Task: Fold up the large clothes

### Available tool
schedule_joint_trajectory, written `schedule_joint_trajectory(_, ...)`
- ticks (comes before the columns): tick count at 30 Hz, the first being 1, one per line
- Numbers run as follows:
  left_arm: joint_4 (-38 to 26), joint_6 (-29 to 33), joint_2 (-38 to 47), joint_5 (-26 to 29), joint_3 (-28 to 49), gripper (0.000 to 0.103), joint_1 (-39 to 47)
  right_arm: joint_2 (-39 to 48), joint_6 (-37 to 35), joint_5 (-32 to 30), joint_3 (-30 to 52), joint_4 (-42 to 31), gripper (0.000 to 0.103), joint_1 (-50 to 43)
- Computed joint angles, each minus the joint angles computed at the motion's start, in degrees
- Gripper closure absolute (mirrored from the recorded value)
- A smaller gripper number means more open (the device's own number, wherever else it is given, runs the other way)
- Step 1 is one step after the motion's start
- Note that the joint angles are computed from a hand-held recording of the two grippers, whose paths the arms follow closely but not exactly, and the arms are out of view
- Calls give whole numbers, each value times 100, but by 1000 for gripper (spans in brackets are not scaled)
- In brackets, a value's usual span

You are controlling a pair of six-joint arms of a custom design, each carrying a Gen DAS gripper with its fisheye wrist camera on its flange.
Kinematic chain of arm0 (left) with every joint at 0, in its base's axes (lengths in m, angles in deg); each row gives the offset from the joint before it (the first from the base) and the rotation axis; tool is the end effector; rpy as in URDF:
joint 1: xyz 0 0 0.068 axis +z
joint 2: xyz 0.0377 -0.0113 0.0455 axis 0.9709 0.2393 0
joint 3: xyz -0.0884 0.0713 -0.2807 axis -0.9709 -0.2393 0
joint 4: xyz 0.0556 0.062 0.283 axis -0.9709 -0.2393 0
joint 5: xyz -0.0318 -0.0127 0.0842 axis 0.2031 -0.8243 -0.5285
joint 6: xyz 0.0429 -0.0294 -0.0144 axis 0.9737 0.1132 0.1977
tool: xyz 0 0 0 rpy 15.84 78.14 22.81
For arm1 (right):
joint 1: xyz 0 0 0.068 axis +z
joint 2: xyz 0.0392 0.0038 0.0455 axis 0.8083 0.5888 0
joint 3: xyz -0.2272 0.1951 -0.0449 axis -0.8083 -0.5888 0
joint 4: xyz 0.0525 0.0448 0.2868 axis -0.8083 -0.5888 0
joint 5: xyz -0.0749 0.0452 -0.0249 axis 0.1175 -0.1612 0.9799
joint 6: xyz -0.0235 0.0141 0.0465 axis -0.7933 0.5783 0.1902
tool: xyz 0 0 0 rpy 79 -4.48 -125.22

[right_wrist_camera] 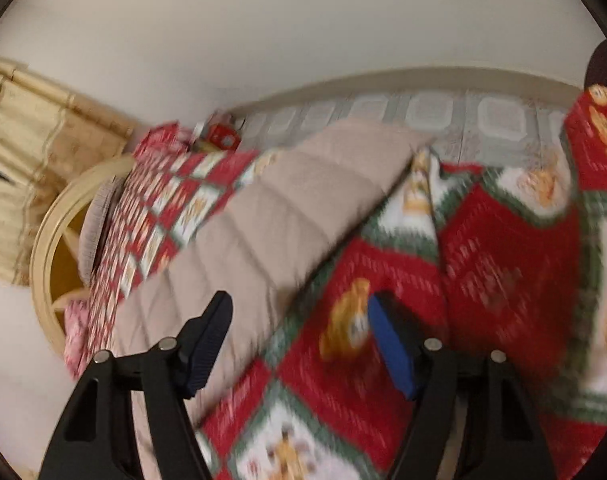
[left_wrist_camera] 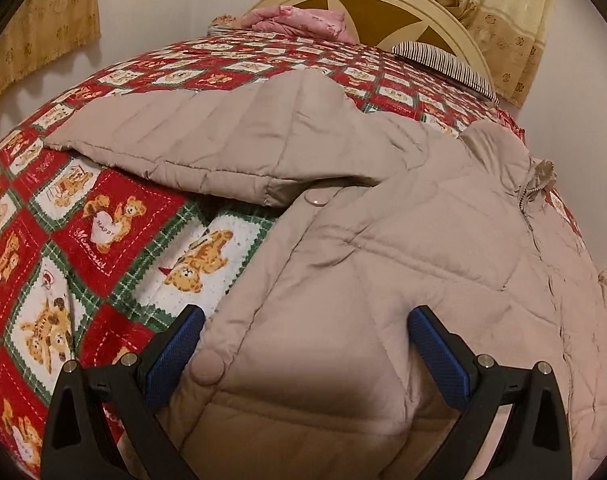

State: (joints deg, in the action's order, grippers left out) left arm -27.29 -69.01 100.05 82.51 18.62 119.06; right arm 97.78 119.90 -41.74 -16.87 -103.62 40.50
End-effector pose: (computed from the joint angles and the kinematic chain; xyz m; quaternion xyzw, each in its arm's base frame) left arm 0.0769 0.0665 0.2554 -0.3909 0.8553 0.0531 0.3358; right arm 0.3406 -0.0662 0.2122 0.3331 0.8586 0.2641 0.2866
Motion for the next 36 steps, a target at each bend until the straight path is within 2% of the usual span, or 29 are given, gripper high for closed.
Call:
schedule_joint_trajectory(5, 11, -160, 38, -353, -7, 1, -356, 533, -27, 701, 418, 45, 29, 69)
schedule_joint_trajectory(7, 55, -197, 91, -397, -3, 1, -412, 588, -235, 884, 508, -74, 34, 56)
schedule_joint_trajectory(8, 90, -213, 143, -426, 4, 1, -442, 585, -297, 1056, 553, -201, 47, 72)
schedule_joint_trajectory(9, 97, -235, 166, -472, 7, 1, -485, 547, -323, 1109, 545, -269, 65, 22)
schedule_joint_trajectory(11, 160, -197, 245, -461, 14, 1, -449, 514, -393, 932, 507, -187, 88, -102)
schedule_joint_trajectory(12, 163, -181, 251, -452, 16, 1, -434, 448, -478, 849, 442, -105, 90, -168)
schedule_joint_trajectory(16, 178, -185, 260, -412, 16, 1, -414, -242, -856, 853, 250, 66, 93, -221)
schedule_joint_trajectory(20, 193, -164, 261, -360, 13, 1, -369, -1294, -1217, 700, 323, -237, 92, -32)
schedule_joint_trajectory(23, 177, -58, 209, -174, -1, 1, -181, -1934, -1339, 800, 547, -456, 93, 600)
schedule_joint_trajectory(27, 154, 103, 142, 130, -16, 1, 120, -2539, -1533, 1107, 921, -781, 93, 1953)
schedule_joint_trajectory(31, 125, 249, 94, 409, -24, 1, 393, -2427, -1662, 1739, 1229, -777, 93, 3840)
schedule_joint_trajectory(36, 79, 499, 47, 848, -35, 1, 846, -1233, -1567, 2239, 1654, -445, 93, 5785)
